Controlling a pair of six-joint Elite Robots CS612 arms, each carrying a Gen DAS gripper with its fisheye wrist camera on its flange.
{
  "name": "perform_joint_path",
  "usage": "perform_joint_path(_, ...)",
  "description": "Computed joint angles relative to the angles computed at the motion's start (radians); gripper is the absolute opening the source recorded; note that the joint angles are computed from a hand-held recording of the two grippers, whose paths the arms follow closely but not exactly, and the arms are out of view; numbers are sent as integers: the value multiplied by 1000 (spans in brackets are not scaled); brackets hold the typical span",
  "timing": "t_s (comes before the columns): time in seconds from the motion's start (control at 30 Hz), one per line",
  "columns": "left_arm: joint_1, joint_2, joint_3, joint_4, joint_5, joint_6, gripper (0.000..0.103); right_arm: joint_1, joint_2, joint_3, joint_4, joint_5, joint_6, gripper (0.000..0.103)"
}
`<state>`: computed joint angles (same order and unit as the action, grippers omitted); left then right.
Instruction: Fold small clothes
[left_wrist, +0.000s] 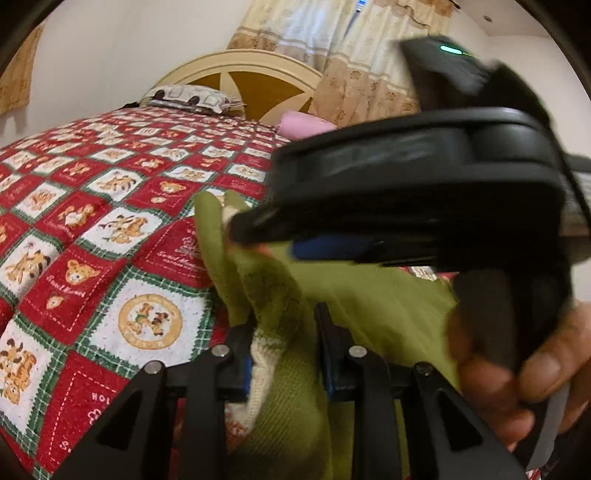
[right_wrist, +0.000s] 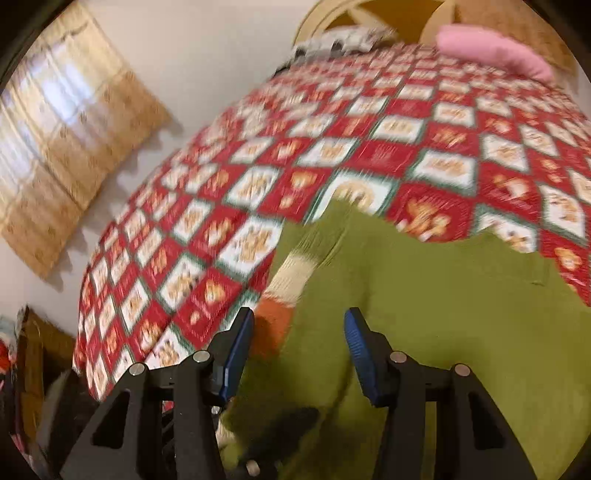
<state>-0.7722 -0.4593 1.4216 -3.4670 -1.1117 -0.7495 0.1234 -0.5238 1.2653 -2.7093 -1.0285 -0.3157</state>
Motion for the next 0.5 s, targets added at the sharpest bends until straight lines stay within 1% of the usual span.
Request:
perform_joint_path(0.03,-1,1,-2,4,1,5,27,8,2,-8,28,-16,-32,52)
perform_joint_path(0.07,-1,2,-5,7,-1,9,28,10,2,-6,31,-22,-47,52)
perform_joint_path(0.13,-1,4,-10,12,-7,23,28,11,2,-7,37,-18,-68,53)
perform_joint_path(0.2,-3,4,-13,18,-7,37,28,17,1,-11,61,-31,-108,62)
perform_joint_path(0.23,-3,5,-16,18,-11,45,28,21,-1,-13,76,-49,-141,63)
perform_joint_path(0.27,-3,5,-17,18,-13,53,28,28,-2,-15,84,-84,-174,63)
perform_joint_path(0.33,-6,6,-21,16,-14,75,28,40,-1,-19,74,-173,-188,63)
perform_joint_path(0.37,-5,7,-23,15,-16,85,28,38,0,-21,77,-182,-188,63)
perform_joint_path(0.4,-6,7,-24,15,-17,92,28,36,3,-26,85,-182,-189,51)
perform_joint_path(0.47,-2,8,-24,10,-38,91,28,30,13,-37,86,-181,-176,23)
perform_joint_path(0.5,0,8,-25,10,-48,88,28,20,18,-43,99,-154,-149,22)
